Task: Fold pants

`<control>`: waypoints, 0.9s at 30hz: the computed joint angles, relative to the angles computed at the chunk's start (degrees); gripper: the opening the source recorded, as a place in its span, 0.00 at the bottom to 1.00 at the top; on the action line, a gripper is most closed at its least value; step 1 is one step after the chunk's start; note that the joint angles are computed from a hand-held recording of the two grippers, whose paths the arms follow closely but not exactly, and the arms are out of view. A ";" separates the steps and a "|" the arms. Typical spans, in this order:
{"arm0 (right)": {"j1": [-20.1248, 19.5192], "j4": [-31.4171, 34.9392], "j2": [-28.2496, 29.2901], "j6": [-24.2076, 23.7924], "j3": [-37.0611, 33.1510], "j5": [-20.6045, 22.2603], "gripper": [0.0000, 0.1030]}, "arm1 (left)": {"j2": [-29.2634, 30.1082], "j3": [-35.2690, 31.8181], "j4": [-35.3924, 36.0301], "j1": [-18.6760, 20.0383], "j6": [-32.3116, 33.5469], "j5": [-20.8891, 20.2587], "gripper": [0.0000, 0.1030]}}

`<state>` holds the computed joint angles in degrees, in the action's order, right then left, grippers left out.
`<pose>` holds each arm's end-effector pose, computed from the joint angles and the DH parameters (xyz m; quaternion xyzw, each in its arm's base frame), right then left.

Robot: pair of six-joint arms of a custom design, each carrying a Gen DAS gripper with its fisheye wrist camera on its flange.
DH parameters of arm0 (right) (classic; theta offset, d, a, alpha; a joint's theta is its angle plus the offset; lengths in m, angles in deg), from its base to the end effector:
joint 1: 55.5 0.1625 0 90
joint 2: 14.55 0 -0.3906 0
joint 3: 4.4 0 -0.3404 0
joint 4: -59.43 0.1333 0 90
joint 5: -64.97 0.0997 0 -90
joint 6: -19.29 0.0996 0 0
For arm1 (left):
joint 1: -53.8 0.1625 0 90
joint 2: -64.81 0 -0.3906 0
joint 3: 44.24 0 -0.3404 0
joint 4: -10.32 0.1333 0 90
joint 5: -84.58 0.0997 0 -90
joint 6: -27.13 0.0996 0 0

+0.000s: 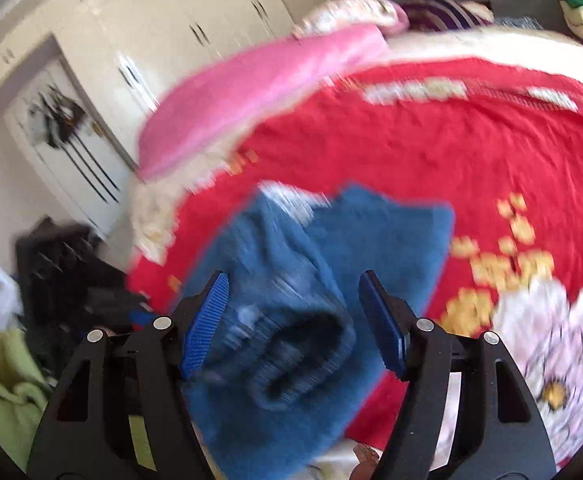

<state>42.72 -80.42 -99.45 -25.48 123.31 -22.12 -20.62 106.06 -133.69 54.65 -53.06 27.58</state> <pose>0.1935 -0.3717 0.2337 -0.4465 0.8923 -0.0662 0.0048 -0.2550 -0.1914 0.1429 0.1014 0.9495 -0.2731 0.1166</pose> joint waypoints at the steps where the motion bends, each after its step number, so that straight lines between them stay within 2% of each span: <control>1: 0.53 -1.32 0.91 0.54 0.33 -3.68 0.54 | -0.71 0.10 1.18 0.23 -0.18 0.00 0.76; 2: 1.04 -3.27 2.32 0.73 0.79 -7.09 0.54 | -0.34 -0.20 1.65 0.16 -0.53 0.10 0.76; 3: 0.94 -3.87 2.46 0.47 1.19 -8.10 0.54 | -0.91 -0.48 3.57 -0.26 -1.32 0.22 0.76; 6: 0.98 -3.21 1.23 -0.06 1.07 -6.82 0.54 | -1.86 -1.83 8.91 -2.00 -3.04 1.61 0.75; 9: 1.99 -2.80 -1.15 -2.61 0.19 -3.57 0.54 | -7.07 -2.84 18.65 -5.39 -6.94 5.30 0.72; 10: 2.74 -2.74 -1.13 -2.84 -0.36 -3.55 0.54 | -7.99 -3.84 22.94 -6.09 -9.03 6.30 0.66; 11: 3.76 -2.56 -0.23 -2.95 -1.26 -3.67 0.54 | -8.27 -5.37 27.91 -6.19 -11.23 6.83 0.47; 12: 4.65 -2.32 0.53 -3.16 -1.90 -4.05 0.54 | -7.74 -7.25 32.68 -5.59 -13.29 6.72 0.33; 14: 7.11 -2.73 3.91 -3.28 -3.58 -5.71 0.54 | -7.07 -8.29 35.06 -4.26 -14.66 6.37 0.25; 19: 10.82 -1.04 11.39 -2.58 -7.44 -9.81 0.49 | -1.63 -8.58 30.04 -2.66 -8.22 3.51 0.14; 20: 11.36 0.29 12.98 -2.85 -8.26 -11.30 0.46 | -0.40 -8.80 29.76 -2.45 -7.20 3.04 0.13; 22: 12.03 1.20 15.02 -4.65 -8.39 -13.89 0.28 | 0.82 -8.70 30.02 -2.41 -6.55 2.11 0.13; 24: 12.94 -1.12 15.67 -6.60 -6.78 -15.45 0.09 | 0.15 -7.86 29.15 -2.40 -6.97 2.10 0.13; 27: 15.70 -5.83 14.87 -7.30 -4.94 -15.94 0.04 | -0.68 -7.91 30.19 -2.94 -7.83 2.77 0.13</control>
<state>58.42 -86.25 -84.58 -32.78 118.36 -38.06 -21.29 98.15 -103.49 51.71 -60.88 30.35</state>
